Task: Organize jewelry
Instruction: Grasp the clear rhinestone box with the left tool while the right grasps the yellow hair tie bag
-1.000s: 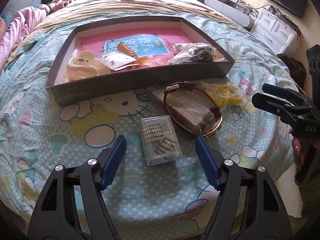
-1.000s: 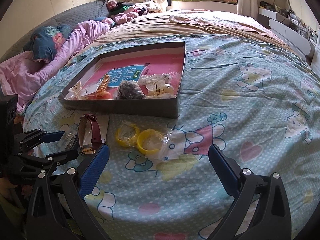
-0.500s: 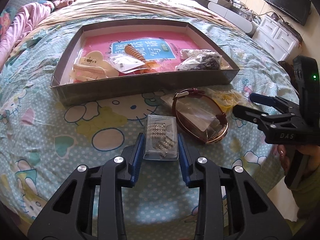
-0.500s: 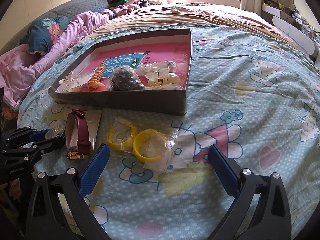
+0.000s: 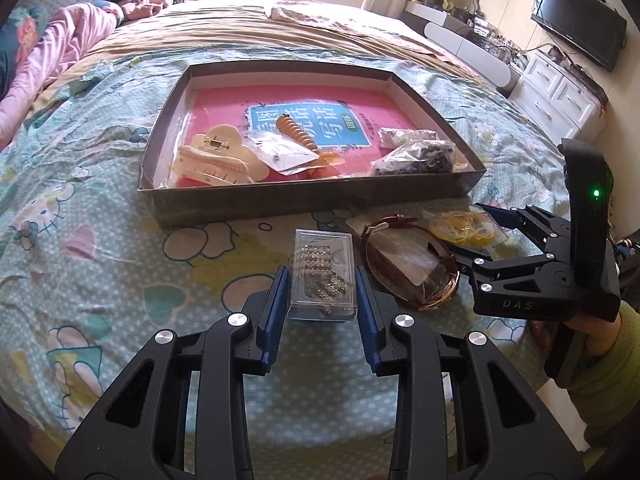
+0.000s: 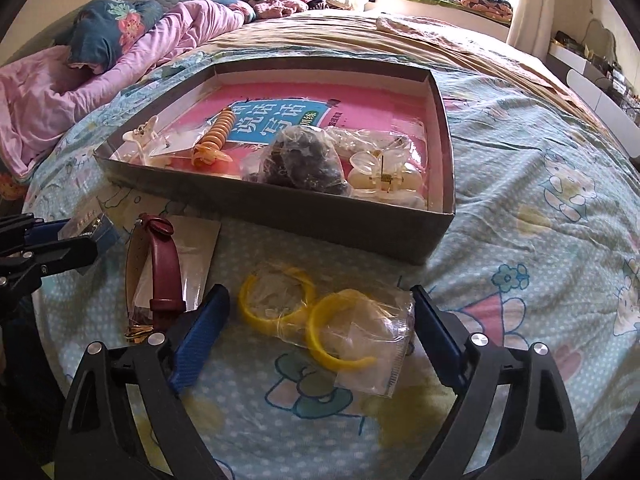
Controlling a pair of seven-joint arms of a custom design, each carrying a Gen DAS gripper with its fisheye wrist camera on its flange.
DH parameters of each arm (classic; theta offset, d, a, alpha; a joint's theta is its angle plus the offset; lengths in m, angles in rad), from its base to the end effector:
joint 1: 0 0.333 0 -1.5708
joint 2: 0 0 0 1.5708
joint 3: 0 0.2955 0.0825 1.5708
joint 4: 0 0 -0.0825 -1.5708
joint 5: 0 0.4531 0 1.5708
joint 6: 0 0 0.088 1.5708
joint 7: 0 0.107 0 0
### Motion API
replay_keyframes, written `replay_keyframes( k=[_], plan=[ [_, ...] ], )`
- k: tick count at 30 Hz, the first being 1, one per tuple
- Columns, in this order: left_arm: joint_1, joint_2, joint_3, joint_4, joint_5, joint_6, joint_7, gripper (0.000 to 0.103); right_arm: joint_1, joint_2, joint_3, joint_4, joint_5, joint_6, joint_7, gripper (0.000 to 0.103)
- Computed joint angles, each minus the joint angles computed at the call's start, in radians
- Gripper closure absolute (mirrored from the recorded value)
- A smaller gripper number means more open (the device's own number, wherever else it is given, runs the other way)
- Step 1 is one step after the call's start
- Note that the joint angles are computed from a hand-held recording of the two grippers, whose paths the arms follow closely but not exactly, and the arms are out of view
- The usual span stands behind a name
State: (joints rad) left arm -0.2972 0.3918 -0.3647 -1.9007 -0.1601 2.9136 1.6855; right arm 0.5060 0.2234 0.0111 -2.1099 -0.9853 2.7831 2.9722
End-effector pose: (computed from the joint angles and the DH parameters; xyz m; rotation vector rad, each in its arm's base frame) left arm 0.5816 -0.4203 0.3164 -1.3800 2.4977 -0.9721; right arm 0.5400 0.3501 0.2771 -1.8089 1.8524 -0.6066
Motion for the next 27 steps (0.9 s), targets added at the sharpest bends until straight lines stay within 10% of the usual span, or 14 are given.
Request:
replay_keyframes(
  k=[27],
  plan=[
    [0.059,-0.085,-0.026,-0.07,-0.065,0.117,0.022,0.078,-0.094,-0.21,0.107,-0.112,-0.294,-0.017,0.286,0.027]
  ],
)
